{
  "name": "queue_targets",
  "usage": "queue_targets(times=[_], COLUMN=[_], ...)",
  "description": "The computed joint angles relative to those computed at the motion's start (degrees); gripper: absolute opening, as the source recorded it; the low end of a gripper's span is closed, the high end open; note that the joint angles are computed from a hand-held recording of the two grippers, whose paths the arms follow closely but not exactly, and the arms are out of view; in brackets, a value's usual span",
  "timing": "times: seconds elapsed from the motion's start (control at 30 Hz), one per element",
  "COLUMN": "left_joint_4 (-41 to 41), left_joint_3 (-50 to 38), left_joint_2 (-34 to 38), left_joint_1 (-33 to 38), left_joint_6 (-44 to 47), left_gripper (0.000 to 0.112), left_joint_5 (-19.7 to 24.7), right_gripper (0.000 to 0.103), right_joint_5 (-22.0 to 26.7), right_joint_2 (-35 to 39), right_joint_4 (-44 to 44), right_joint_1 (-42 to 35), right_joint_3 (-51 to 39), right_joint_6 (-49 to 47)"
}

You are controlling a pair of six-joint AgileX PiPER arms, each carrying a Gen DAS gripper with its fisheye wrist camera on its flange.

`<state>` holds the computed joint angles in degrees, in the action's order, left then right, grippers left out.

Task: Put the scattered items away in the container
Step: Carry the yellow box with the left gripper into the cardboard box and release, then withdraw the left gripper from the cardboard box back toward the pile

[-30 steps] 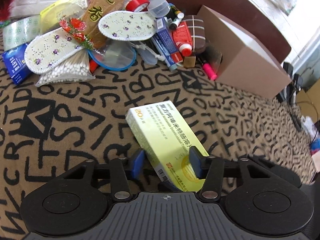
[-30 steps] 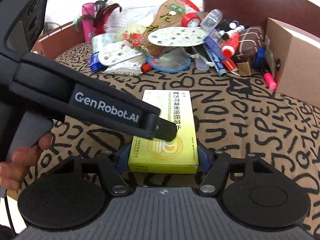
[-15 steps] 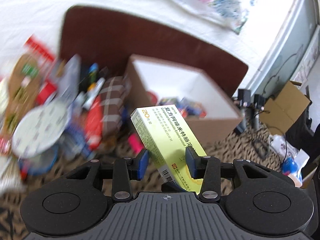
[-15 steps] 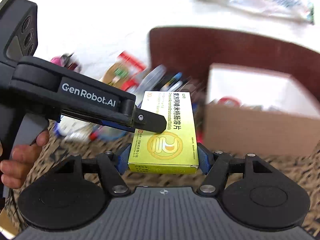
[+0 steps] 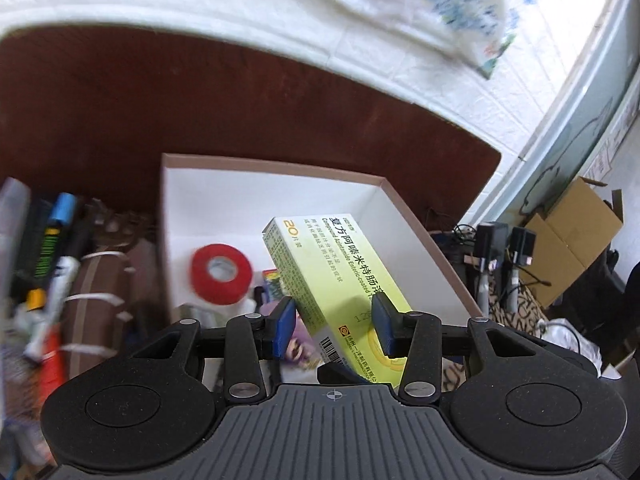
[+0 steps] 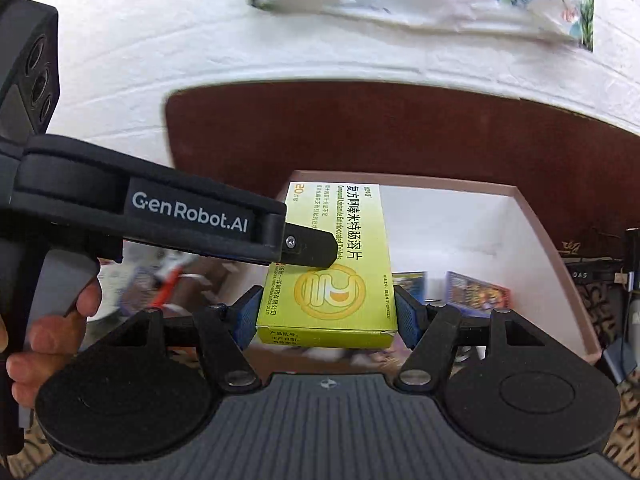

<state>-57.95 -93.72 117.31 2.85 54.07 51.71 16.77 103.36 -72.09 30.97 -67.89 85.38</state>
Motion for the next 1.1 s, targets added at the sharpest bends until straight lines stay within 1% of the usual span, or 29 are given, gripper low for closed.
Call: queue_targets(times=[0.1,0.17,0.2,0.23,0.27,0.3,0.37,0.4,0.47,0.5,0.53,0.57,0.6,0.67,0.73,0.8,0.9,0.93,1.0,1.07,1.1], left_joint_4=[3.0,4.1,4.4,4.6,5.4,7.5,13.3,15.6,18.6,18.6,17.9,17.5,17.4,16.3,14.3,14.0,13.0,11.6,7.2,0.9,-2.6], left_joint_3=[-8.6,-13.5,-15.8,-18.2,-20.5,-23.5,-30.9,-33.2,-34.5,-35.1,-36.4,-38.0,-39.2,-36.5,-32.6,-26.1,-14.9,-10.9,-3.1,5.7,10.6], left_joint_2=[6.2,9.6,11.2,12.7,14.1,15.8,19.7,20.9,21.6,21.9,22.6,23.4,23.8,22.0,19.6,15.3,8.2,5.6,0.6,-4.8,-7.7], left_joint_1=[-2.8,-4.3,-5.0,-5.5,-6.2,-6.9,-8.3,-8.9,-9.5,-9.1,-8.4,-7.6,-7.1,-5.8,-5.0,-5.0,-4.8,-4.3,-2.6,0.1,1.6], left_joint_6=[-5.6,-7.6,-8.4,-9.0,-10.3,-12.5,-17.8,-19.4,-21.7,-22.4,-22.8,-23.4,-24.3,-23.3,-20.6,-17.8,-12.1,-9.8,-4.0,3.5,7.9], left_gripper=[0.043,0.043,0.044,0.055,0.060,0.065,0.091,0.095,0.097,0.098,0.101,0.102,0.102,0.102,0.103,0.103,0.103,0.103,0.103,0.103,0.103], left_joint_5=[0.4,0.2,0.1,0.0,-0.2,-0.2,1.4,1.5,0.9,1.9,3.9,6.3,8.2,9.2,9.5,7.5,3.1,1.6,0.3,-0.4,-0.9], right_gripper=[0.071,0.071,0.071,0.071,0.071,0.071,0.071,0.071,0.072,0.077,0.081,0.088,0.092,0.094,0.095,0.097,0.098,0.098,0.098,0.099,0.099], right_joint_5=[-1.6,-1.6,-1.2,-0.9,-0.9,-0.8,0.3,1.2,3.8,5.7,6.9,6.7,5.8,4.8,4.2,3.3,4.7,5.3,6.3,5.8,5.2], right_joint_2=[3.6,6.0,6.7,7.7,9.0,10.2,13.2,14.7,17.6,18.9,19.5,19.1,18.3,16.4,15.0,12.7,9.9,9.3,7.1,4.3,2.7], right_joint_4=[13.5,22.2,24.6,27.4,30.1,31.6,33.7,35.7,41.7,43.1,42.2,39.1,35.6,31.7,30.5,29.8,29.6,30.2,29.6,25.8,22.5], right_joint_1=[-4.1,-6.5,-7.1,-7.9,-9.0,-9.7,-10.8,-11.2,-12.1,-12.2,-12.1,-11.9,-11.6,-11.2,-11.2,-10.7,-8.9,-8.3,-6.5,-4.4,-3.1], right_joint_3=[-4.2,-7.4,-8.3,-9.7,-11.4,-13.0,-17.4,-19.7,-24.6,-26.8,-27.8,-26.9,-25.1,-22.0,-19.9,-17.0,-14.7,-14.4,-12.5,-9.4,-7.3], right_joint_6=[-15.2,-25.5,-28.5,-31.9,-35.4,-37.4,-40.4,-42.6,-48.6,-49.8,-48.6,-45.2,-41.5,-36.8,-34.4,-32.5,-31.0,-31.3,-30.1,-25.8,-21.8])
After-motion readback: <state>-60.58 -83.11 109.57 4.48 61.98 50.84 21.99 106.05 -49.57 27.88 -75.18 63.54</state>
